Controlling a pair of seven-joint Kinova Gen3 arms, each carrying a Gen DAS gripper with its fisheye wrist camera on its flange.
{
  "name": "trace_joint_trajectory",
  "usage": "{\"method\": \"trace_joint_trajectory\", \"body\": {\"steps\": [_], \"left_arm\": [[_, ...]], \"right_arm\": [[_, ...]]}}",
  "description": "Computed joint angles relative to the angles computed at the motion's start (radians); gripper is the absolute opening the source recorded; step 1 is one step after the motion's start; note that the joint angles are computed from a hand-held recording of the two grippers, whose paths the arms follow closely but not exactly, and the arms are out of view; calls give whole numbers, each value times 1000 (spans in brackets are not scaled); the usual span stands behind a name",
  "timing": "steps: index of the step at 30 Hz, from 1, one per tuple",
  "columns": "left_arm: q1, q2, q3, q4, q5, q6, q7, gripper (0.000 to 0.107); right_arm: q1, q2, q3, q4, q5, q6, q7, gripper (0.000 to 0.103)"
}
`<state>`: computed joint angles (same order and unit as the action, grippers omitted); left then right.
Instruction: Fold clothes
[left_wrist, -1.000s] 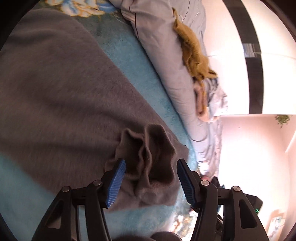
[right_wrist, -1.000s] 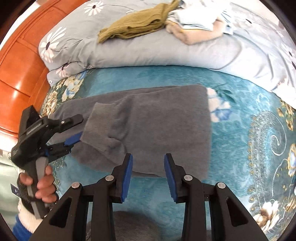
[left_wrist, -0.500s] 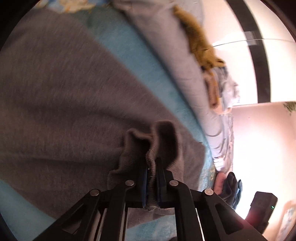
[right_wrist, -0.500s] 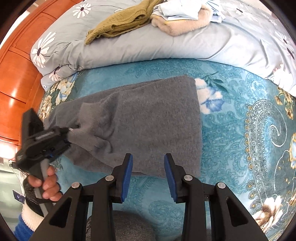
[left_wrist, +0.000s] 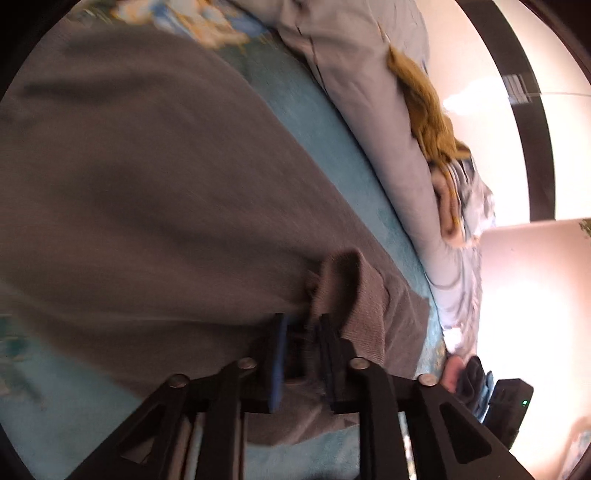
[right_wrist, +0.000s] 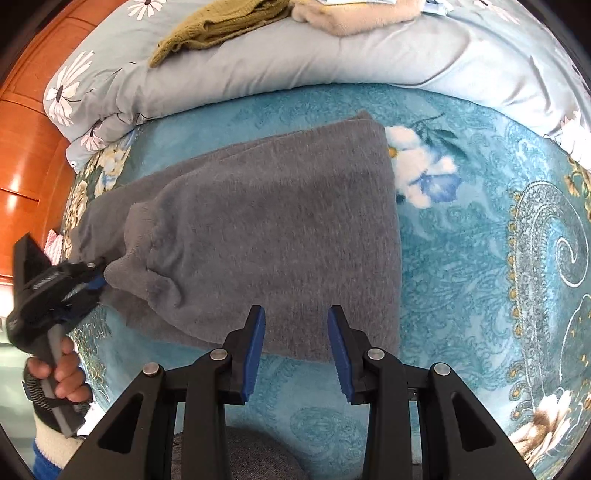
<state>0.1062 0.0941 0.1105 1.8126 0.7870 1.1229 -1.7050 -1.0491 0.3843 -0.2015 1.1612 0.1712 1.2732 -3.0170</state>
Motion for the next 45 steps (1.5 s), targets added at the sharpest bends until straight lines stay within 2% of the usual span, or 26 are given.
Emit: {"method": "trace_joint_trajectory", "body": {"steps": [3, 6, 8, 12, 15, 20, 25, 31, 33, 35, 37, 40, 41, 45], "left_arm": [[-6, -40, -4, -18, 42, 3, -37, 30], [29, -34, 21, -49, 72, 8, -84, 35], [69, -15, 49, -72, 63, 3, -94, 38], [135, 4, 74, -83, -38, -27, -40, 38], [134, 2, 61, -54, -60, -42, -14, 38], [123, 16, 53, -17, -72, -50, 1, 38], [124, 26, 59, -8, -79, -60, 11, 38], [71, -58, 15, 27, -46, -33, -8, 38], [22, -138, -38, 84, -35, -51, 0, 42], [-25, -204, -91, 130, -35, -73, 18, 54], [-69, -240, -135, 157, -51, -94, 44, 57], [-139, -247, -201, 179, -61, -115, 70, 62], [-156, -242, -214, 184, -53, -122, 65, 66], [-223, -171, -231, 179, -30, -120, 23, 70]], "right_arm": [[1, -5, 5, 6, 10, -8, -7, 36], [7, -2, 8, 1, 14, -15, -12, 36], [8, 7, 6, -13, 14, -13, -2, 36], [2, 24, 5, -40, 18, 14, 44, 36], [-1, 30, 11, -34, 12, 45, 47, 36], [28, 0, 4, 64, -37, -26, 6, 36], [35, 13, -3, 57, -45, -20, 8, 36], [21, 1, 5, 46, -23, -3, -13, 36], [10, -8, 8, 44, -4, 8, -35, 36], [3, -21, 8, 52, 8, 12, -60, 36], [0, -41, 5, 74, 21, 9, -83, 36], [3, -53, -5, 76, 34, 22, -93, 36], [3, -53, -8, 75, 37, 26, -97, 36], [0, -51, -13, 52, 47, 48, -107, 36]]}}
